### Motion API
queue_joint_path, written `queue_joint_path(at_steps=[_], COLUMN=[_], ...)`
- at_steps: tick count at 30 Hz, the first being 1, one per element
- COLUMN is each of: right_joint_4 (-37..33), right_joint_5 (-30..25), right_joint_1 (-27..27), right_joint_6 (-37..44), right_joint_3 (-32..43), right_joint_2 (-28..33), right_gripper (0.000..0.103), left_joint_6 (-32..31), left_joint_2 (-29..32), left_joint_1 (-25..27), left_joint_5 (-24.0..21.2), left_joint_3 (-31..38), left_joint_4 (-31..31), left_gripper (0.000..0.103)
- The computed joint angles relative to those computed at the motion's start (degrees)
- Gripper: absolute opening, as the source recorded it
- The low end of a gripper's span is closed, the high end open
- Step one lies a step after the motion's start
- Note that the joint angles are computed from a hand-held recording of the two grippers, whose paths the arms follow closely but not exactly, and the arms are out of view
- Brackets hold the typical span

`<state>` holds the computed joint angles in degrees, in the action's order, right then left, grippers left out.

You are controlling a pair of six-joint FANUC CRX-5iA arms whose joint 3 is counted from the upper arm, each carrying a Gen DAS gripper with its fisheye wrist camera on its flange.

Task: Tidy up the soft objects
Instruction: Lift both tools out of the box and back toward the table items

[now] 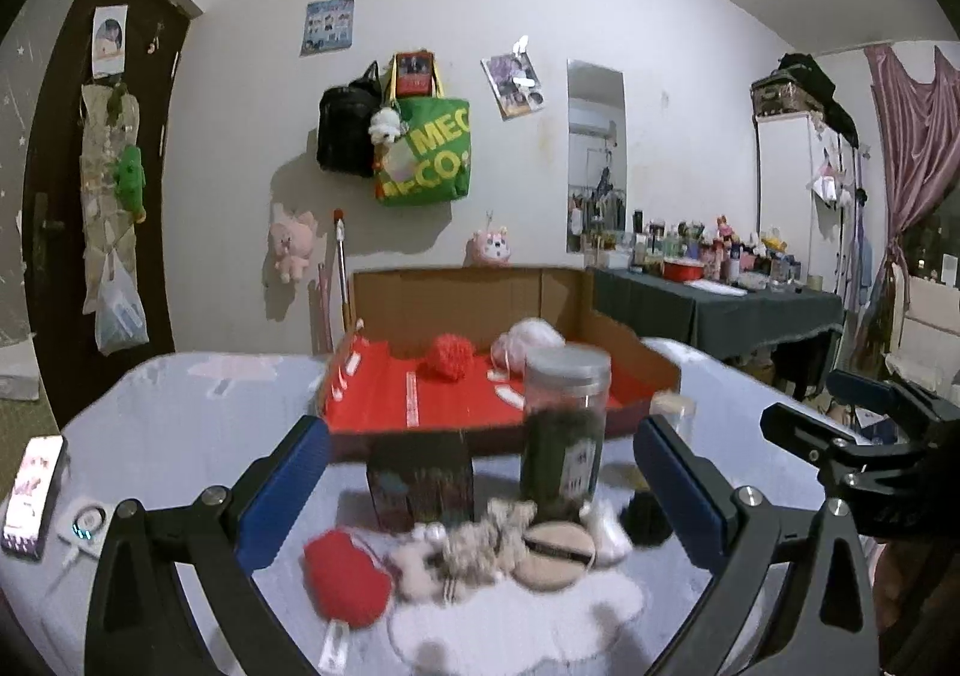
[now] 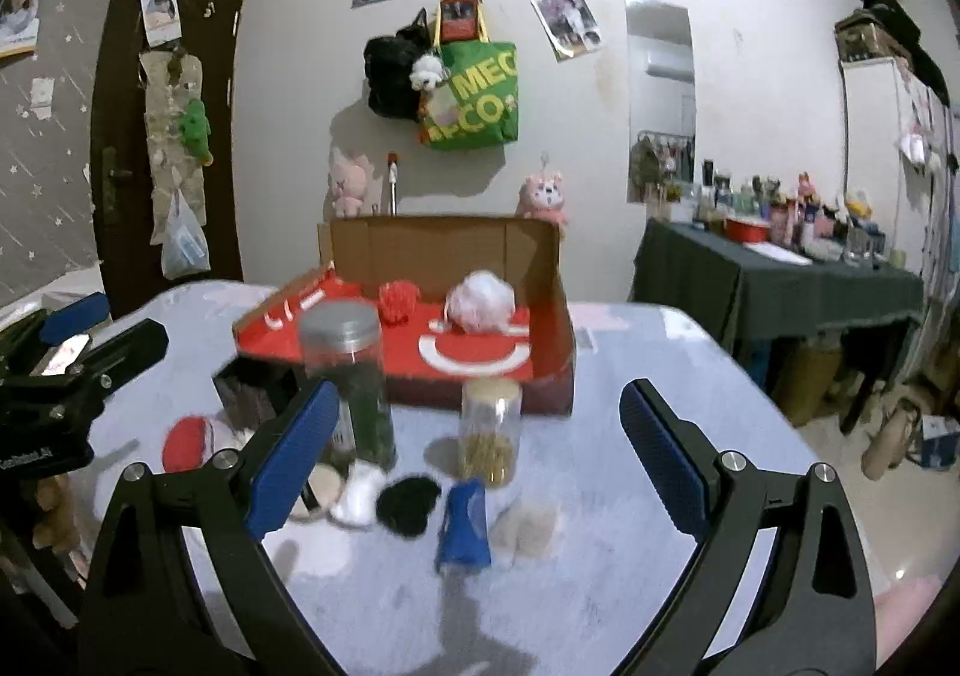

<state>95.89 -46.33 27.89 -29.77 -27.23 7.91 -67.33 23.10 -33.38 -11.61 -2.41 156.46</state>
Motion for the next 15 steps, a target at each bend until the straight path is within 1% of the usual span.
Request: queue_joint_path(at_steps=[3,5,6,7,8,11,15], right_joint_4=[-0.5,-1.6,-2.6,-3.3,-4.1,-6.1,-7.7], right_joint_5=[0.4,0.9,1.1,1.6,2.5,4.6,6.1], right_joint_1=[0.0,0.0,0.0,0.0,-0.2,-0.8,-1.3], right_joint_6=[-1.3,-1.1,-0.5,-0.3,-0.1,0.2,0.5], right_joint_3=[-0.9,-1.0,-0.9,-0.8,-0.7,-0.5,-0.3], right_joint_2=[0.9,1.7,2.2,2.7,3.2,4.0,4.8], right_gripper=[0.096,0.096,0.096,0.096,0.096,0.096,0.096], left_joint_6=[4.8,4.0,5.3,6.9,10.5,16.4,19.5], left_joint_2=[1.1,2.0,2.4,2.8,3.4,4.4,5.4], left_joint_1=[0.5,0.1,0.2,0.4,0.8,1.7,2.3], left_joint_5=[0.4,2.0,2.5,2.6,2.6,3.0,4.2], left_joint_3=[-0.9,-0.4,-0.3,-0.5,-0.8,-1.1,-0.5], left_joint_4=[-5.0,-3.9,-5.1,-6.6,-10.2,-16.6,-19.7], left_gripper=[0.103,0.103,0.103,0.103,0.103,0.103,0.103])
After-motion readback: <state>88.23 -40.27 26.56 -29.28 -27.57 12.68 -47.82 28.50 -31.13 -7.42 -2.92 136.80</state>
